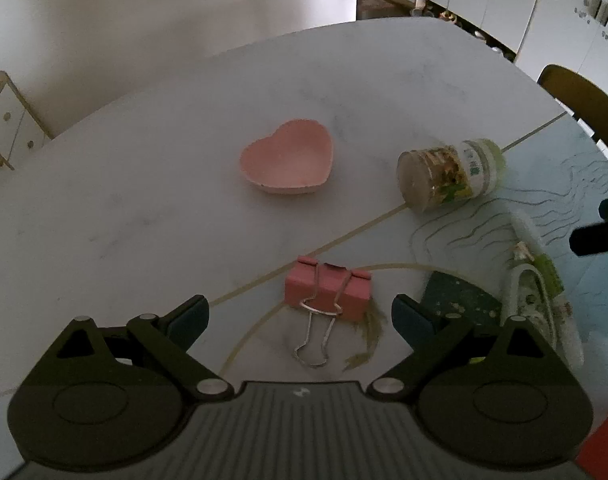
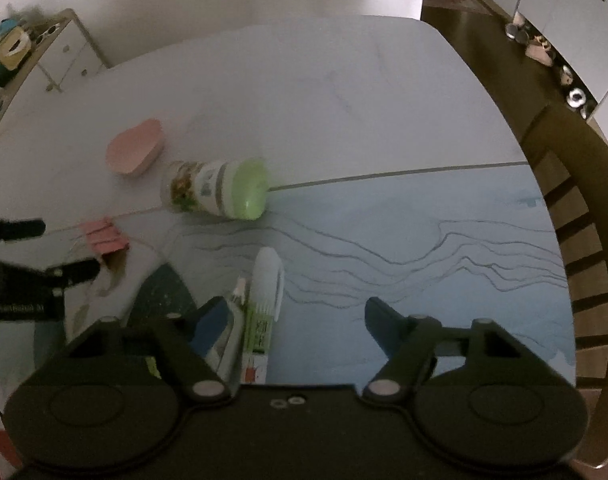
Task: Organize rigid objects
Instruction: 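Grasp the pink binder clip with the left gripper while the right gripper grasps the white glue stick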
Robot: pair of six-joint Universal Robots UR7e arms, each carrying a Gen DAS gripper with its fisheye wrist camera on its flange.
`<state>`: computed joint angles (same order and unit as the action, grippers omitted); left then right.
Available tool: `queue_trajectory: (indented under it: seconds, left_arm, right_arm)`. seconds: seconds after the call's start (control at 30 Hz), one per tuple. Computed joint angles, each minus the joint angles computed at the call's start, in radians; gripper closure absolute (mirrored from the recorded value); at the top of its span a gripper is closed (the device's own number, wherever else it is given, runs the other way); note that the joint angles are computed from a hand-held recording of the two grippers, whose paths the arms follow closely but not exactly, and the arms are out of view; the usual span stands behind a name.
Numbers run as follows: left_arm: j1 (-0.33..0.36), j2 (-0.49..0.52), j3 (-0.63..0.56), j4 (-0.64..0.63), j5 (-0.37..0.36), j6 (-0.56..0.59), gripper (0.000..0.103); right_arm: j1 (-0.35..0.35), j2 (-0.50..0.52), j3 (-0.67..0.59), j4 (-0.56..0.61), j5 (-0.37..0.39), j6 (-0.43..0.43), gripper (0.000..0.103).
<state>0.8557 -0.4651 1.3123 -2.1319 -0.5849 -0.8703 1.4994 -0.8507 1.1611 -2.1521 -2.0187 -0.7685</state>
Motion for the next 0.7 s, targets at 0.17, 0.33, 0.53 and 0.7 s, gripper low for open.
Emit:
queue_trajectory:
  seconds: [0.17,0.33,0.53,0.7]
  left_arm:
    - [0.009,0.024,-0.014,-0.013,0.023,0.03,0.005]
    - [0.019,0.034,-0.015,-0.008,0.03,0.034,0.005]
    - [0.023,0.038,-0.006,-0.045,0.04,0.046,0.005]
    - [0.02,0.035,0.019,-0.085,0.05,0.069,0.008]
  right_arm:
    - [0.003,0.027,-0.013,-0.004,-0.011,-0.003,0.039]
    - [0.001,0.045,-0.016,-0.008,-0.026,-0.011,0.053]
    - [0.0,0.052,-0.009,-0.021,-0.034,-0.023,0.06]
    - [0.0,0.05,0.004,-0.033,-0.045,-0.04,0.07]
